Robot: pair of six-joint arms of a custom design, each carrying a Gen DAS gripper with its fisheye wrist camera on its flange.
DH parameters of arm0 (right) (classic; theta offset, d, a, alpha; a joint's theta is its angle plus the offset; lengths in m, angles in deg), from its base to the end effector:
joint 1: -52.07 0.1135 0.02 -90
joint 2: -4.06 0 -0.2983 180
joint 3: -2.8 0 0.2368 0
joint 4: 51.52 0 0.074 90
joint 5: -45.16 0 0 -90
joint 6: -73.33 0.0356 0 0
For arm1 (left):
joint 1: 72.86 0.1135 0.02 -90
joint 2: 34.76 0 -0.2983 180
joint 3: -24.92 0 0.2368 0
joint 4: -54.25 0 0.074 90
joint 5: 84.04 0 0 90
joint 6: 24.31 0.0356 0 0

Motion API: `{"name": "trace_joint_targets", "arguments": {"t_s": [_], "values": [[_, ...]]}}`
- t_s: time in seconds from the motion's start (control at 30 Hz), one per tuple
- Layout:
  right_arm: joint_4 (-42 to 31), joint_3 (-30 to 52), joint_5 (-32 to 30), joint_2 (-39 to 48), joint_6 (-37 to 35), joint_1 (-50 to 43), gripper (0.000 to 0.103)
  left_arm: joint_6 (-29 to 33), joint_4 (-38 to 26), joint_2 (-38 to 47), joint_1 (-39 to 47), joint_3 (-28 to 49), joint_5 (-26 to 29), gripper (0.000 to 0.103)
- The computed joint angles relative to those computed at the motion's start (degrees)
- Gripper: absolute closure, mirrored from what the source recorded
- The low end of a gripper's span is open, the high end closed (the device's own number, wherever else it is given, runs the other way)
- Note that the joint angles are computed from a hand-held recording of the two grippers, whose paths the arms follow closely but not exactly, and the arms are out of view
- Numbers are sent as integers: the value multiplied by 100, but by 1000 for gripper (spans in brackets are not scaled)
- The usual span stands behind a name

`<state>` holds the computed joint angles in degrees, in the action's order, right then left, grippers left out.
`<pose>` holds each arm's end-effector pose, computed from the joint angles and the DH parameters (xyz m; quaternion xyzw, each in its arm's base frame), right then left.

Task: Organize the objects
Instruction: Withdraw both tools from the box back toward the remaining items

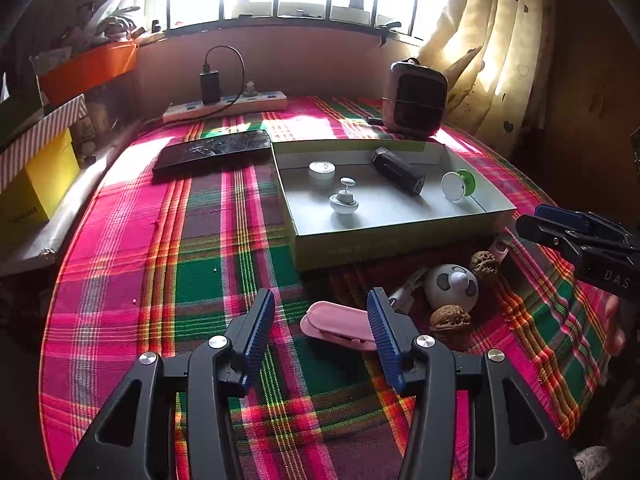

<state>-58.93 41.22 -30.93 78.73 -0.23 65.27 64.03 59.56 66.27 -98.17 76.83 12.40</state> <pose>0.2070 0.0398 0.1862 0.0734 0.9109 -0.0077 0.4060 0.2794 -0.1366 0.1515 0.2098 0.8944 -0.1416 0.3688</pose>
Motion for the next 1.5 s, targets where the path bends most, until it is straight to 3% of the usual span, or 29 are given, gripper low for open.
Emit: {"name": "trace_joint_targets", "arguments": {"t_s": [0.4, 0.63, 0.87, 0.97, 1.2, 1.5], "values": [[-5, -442, 20, -132, 247, -258, 45, -73, 16, 257, 304, 2, 828, 53], [31, -444, -127, 6, 269, -435, 45, -62, -337, 373, 123, 242, 634, 48], [222, -140, -181, 548, 481, -395, 45, -89, -468, 411, -141, 338, 83, 48], [274, 0, -82, 739, 644, -325, 38, -142, -503, 402, -138, 347, 37, 48], [218, 245, -72, 1153, 850, -321, 36, -182, -595, 375, -128, 354, -80, 48], [-50, 74, -57, 937, 718, -509, 36, -163, -766, 264, -49, 301, -218, 48]]}}
